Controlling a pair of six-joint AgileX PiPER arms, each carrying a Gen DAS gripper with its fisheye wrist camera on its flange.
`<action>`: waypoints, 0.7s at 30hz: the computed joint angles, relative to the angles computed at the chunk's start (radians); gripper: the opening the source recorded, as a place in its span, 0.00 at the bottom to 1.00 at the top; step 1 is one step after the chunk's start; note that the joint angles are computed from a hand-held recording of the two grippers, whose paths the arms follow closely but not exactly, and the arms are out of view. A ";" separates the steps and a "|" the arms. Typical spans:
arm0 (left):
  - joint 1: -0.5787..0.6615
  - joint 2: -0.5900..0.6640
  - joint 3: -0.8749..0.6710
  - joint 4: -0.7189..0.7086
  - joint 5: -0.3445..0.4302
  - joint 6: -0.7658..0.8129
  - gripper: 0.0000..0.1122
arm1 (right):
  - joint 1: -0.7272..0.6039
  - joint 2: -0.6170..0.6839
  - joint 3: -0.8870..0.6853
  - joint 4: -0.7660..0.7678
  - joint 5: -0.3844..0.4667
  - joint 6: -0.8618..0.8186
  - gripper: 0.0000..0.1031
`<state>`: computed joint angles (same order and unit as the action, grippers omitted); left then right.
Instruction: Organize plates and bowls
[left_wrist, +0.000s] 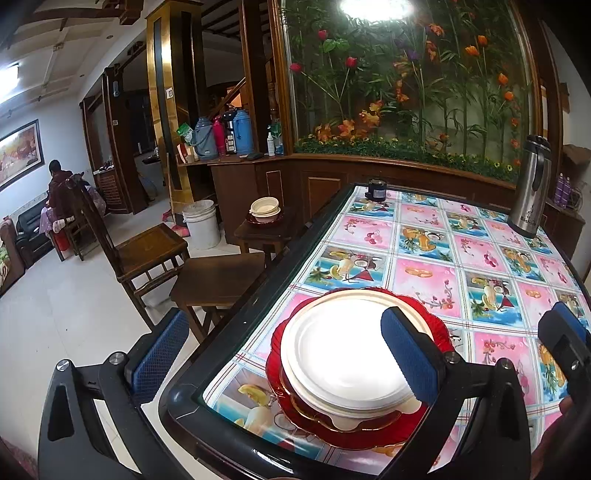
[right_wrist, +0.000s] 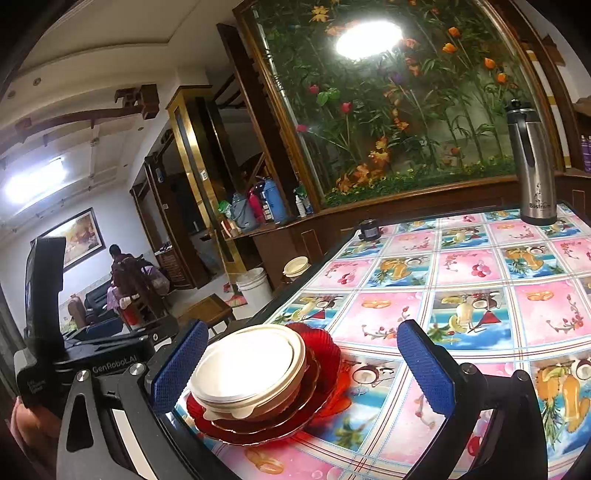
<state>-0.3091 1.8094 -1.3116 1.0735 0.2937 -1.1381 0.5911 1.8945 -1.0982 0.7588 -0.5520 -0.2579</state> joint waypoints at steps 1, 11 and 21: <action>-0.001 -0.001 0.002 -0.001 -0.001 0.002 0.92 | -0.001 -0.003 0.004 -0.003 -0.002 0.008 0.99; 0.002 -0.004 0.007 -0.007 -0.004 0.008 0.92 | -0.003 0.000 -0.001 -0.005 0.004 0.018 0.99; -0.002 -0.004 0.014 0.007 -0.006 -0.004 0.92 | -0.002 0.007 -0.012 -0.009 0.018 0.020 0.99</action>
